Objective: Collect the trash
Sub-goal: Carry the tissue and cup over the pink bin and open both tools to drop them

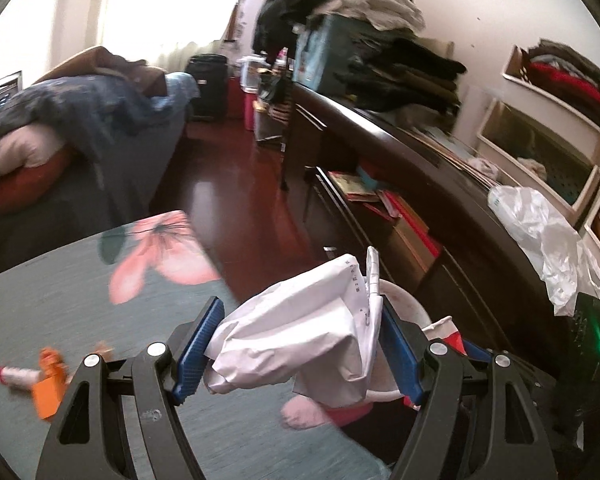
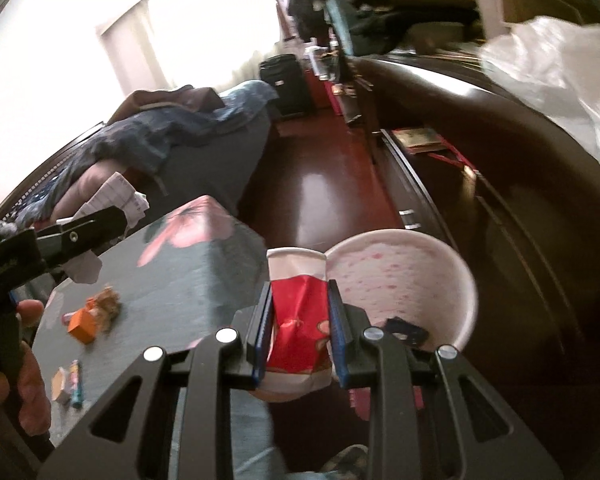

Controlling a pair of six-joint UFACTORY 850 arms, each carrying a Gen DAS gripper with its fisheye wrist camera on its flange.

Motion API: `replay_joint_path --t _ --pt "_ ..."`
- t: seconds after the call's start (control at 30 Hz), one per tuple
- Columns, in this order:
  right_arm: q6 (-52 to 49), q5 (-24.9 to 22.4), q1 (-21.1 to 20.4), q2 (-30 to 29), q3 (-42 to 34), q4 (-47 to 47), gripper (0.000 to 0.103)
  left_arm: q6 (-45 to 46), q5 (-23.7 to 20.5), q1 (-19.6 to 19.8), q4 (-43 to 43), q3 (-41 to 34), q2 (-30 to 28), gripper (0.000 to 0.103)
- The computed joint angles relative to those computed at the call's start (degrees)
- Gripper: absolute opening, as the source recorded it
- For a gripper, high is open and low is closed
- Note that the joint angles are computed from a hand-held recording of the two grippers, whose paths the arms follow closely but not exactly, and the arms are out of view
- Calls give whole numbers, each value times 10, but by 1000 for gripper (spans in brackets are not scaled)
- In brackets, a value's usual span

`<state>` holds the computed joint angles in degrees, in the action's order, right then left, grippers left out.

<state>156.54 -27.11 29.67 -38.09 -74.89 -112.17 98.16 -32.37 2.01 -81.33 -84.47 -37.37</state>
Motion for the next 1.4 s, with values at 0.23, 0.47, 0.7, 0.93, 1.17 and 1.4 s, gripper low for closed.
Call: replay_joint_path --t 0.23,0.47,0.7,0.93,1.17,1.4 --pt "21 -16 -24 -3 22 6 27 -33 1 -44 36 -38 -35 76" --pt "12 -22 -42 -24 15 19 27 -68 16 -80 72 -79 -75 76" --pt "-6 -31 -51 -44 0 30 27 -114 35 -100 110 -125 -111 77" --pt "-45 -28 -62 -77 -40 45 32 -195 22 -102 156 -179 -147 87" --pt "-76 -38 -56 -88 -55 69 52 -209 -9 -93 156 -199 -154 99" --pt "-98 -42 -43 -74 -45 98 58 -182 -19 -86 129 -173 -133 99"
